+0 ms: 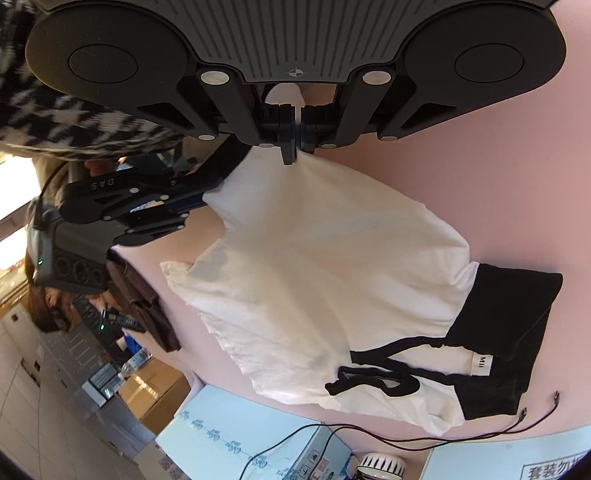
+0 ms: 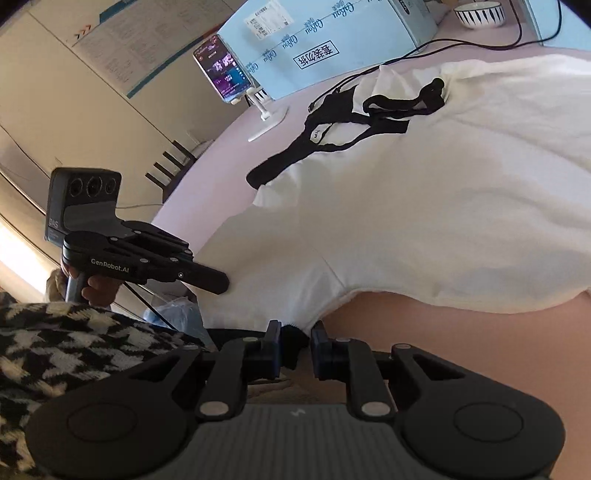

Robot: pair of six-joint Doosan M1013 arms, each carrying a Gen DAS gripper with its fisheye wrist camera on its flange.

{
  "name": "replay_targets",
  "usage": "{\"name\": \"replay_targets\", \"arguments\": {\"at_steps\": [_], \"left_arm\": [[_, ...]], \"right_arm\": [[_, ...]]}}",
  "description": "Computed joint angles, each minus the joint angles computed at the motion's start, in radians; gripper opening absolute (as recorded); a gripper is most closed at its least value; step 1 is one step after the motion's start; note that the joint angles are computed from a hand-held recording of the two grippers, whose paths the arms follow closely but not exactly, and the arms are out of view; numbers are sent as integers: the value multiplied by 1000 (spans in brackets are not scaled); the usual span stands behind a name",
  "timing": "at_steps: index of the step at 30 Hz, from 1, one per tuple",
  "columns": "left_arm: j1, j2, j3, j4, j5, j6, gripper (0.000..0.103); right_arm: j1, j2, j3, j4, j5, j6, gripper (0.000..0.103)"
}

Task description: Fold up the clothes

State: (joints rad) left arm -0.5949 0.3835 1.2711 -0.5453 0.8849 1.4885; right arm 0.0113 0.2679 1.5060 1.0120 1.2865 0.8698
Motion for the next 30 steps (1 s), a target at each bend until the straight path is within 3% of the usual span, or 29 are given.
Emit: {"name": "replay_targets", "arguments": {"at_steps": [4, 6, 7, 8, 9, 12, 14, 17, 19, 22, 25, 27, 30], "left_arm": [[51, 8, 11, -242, -101, 9, 2], [77, 23, 21, -423, -235, 22, 7], [91, 38, 22, -505, -287, 5, 23], [104, 54, 20, -590, -339, -9, 50], [116, 71, 9, -633, -376, -53, 60], [136, 89, -22, -510, -391, -227, 62], [134, 72, -15, -453, -404, -203, 65], [127, 64, -45, -357, -289, -114, 76], [111, 69, -76, -254, -176, -91, 77], [92, 60, -48, -169, -109, -173, 77], [93, 33, 43, -181, -153, -347, 77], [105, 8, 124, -310, -257, -371, 77], [105, 11, 133, -307, -304, -460, 78]], "right_arm": [[-50, 34, 30, 323, -8, 49, 26], [-57, 55, 49, 485, -80, 154, 45], [-55, 62, 59, 550, -137, 230, 74], [-52, 65, 65, 577, -213, 321, 83], [-48, 62, 64, 564, -292, 393, 82], [-54, 42, 64, 539, -379, 368, 83], [-64, 16, 82, 566, -412, 237, 89], [-74, -10, 84, 487, -444, 217, 90], [-80, -33, 88, 377, -480, 305, 90], [-113, -81, 133, 223, -492, 520, 89], [-142, -145, 198, 75, -532, 740, 89], [-142, -187, 235, -25, -614, 846, 89], [-129, -210, 262, -167, -708, 988, 89]]}}
